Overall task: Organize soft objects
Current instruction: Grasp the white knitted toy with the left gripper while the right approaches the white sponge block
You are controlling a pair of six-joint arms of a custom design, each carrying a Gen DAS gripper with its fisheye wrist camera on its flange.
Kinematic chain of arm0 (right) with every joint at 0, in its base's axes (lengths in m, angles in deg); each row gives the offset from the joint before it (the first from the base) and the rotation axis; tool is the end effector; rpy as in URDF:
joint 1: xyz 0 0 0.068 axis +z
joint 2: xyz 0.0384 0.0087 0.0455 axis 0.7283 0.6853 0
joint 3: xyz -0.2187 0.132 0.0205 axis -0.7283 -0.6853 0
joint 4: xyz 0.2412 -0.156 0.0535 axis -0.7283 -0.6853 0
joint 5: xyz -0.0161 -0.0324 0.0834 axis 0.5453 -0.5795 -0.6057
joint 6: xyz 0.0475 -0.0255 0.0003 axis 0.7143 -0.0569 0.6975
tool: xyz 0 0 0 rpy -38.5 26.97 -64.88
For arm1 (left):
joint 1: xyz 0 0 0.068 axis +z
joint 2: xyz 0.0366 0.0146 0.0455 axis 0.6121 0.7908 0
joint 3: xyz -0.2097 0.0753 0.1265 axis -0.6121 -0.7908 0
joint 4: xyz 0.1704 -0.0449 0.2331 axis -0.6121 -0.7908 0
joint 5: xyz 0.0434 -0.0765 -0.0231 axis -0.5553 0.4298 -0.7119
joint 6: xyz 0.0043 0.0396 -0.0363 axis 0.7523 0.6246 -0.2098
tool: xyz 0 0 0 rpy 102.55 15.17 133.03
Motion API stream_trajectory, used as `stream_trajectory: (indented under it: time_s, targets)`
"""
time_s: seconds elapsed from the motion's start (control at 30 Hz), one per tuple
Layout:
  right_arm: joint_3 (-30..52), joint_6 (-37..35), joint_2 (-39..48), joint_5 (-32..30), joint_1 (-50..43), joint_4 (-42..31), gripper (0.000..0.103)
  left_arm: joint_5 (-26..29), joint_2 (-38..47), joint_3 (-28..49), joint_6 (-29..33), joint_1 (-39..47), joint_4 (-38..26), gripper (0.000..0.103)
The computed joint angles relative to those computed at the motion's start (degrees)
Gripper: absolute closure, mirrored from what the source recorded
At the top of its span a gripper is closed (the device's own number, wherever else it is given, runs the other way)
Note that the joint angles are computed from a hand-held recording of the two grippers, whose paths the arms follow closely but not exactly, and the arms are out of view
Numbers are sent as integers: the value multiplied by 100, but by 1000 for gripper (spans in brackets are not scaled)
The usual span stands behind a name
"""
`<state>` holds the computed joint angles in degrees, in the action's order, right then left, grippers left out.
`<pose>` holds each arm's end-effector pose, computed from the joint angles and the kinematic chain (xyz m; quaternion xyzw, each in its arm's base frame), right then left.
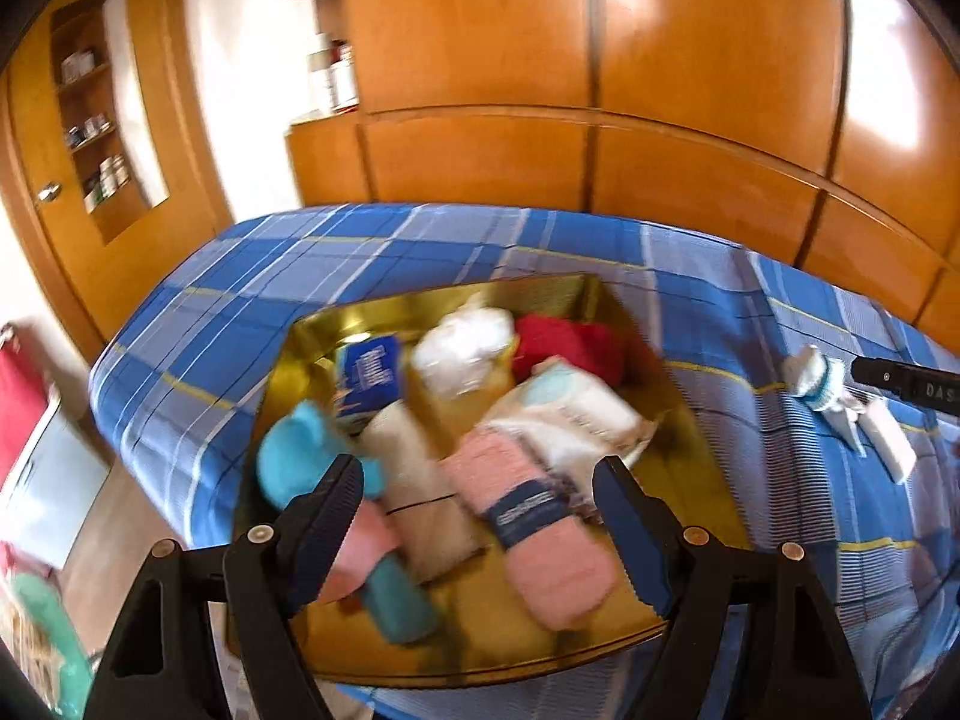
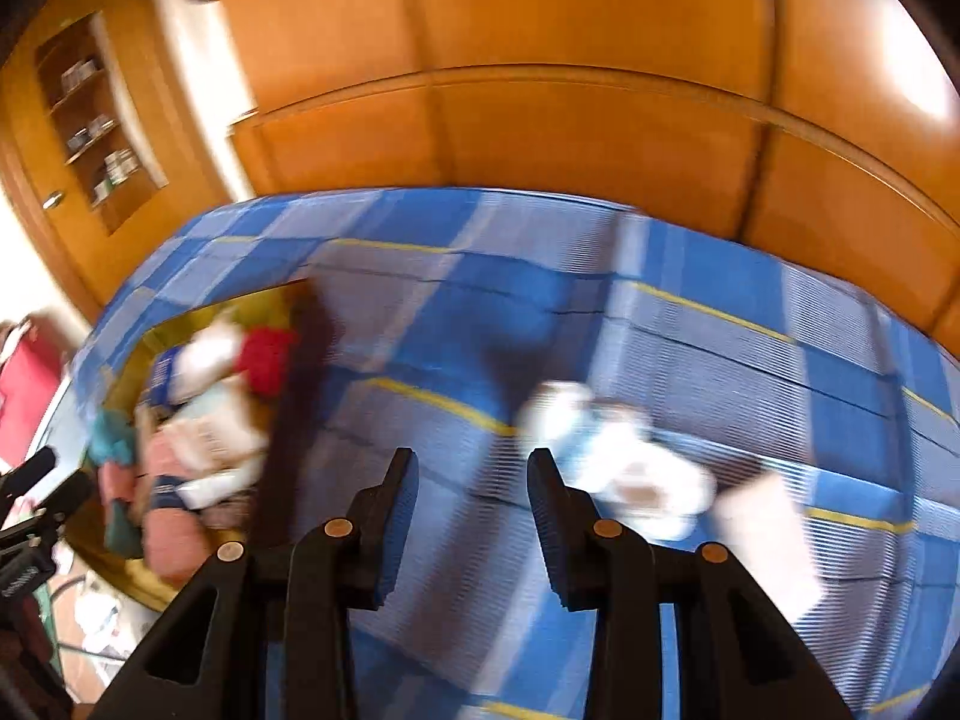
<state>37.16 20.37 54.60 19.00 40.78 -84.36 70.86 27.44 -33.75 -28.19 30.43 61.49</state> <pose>0.2470 -0.0198 0.2110 0.0345 0.9334 0.0674 0.3508 0.2492 -0.0309 0.2171 0.0770 0.9182 -0.0004 0.3885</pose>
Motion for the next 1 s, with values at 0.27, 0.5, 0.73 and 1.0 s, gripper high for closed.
stream_trajectory:
  time_s: [0.27, 0.5, 0.73, 1.0]
  targets:
    - [77, -729, 614, -586, -2444, 134, 65, -150, 553, 578, -222, -1159, -118, 24]
    - [288, -524, 1630, -1058, -3469, 308, 65, 155, 2052, 1679, -778, -2205, -377, 24]
    - [447, -448, 1762, -1469, -3716, 171, 65, 759, 3860, 3012, -1633, -2729, -587, 24]
    - [625, -277, 1864, -1803, -3918, 51, 63, 1181, 5532, 4525, -2782, -2912, -771, 24]
